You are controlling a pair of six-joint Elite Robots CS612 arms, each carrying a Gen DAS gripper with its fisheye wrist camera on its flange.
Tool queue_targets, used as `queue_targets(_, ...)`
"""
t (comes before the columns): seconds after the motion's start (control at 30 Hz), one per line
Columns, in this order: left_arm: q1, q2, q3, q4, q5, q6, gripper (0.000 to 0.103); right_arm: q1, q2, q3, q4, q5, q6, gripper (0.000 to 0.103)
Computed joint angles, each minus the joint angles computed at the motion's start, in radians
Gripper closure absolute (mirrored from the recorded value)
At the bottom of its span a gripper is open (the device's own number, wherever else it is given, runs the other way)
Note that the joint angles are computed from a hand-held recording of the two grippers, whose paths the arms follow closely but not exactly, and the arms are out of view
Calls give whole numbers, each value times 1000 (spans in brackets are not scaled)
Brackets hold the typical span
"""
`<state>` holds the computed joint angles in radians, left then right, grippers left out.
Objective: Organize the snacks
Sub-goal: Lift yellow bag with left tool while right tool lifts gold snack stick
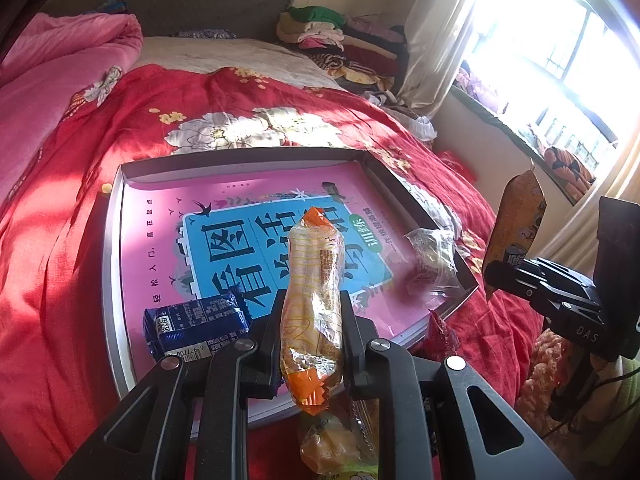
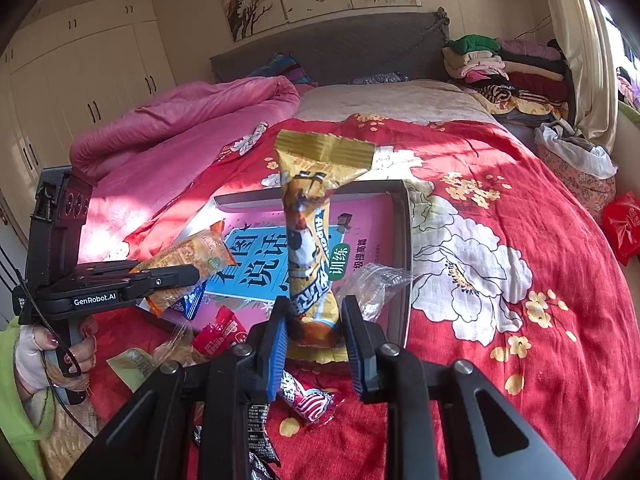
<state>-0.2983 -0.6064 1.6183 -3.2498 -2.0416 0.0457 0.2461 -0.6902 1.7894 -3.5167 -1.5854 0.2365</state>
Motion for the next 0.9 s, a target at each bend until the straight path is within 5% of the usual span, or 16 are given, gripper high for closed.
queue_targets(0.9, -9, 8, -28, 144, -58, 111, 81, -3, 30, -58, 43, 3, -9, 76)
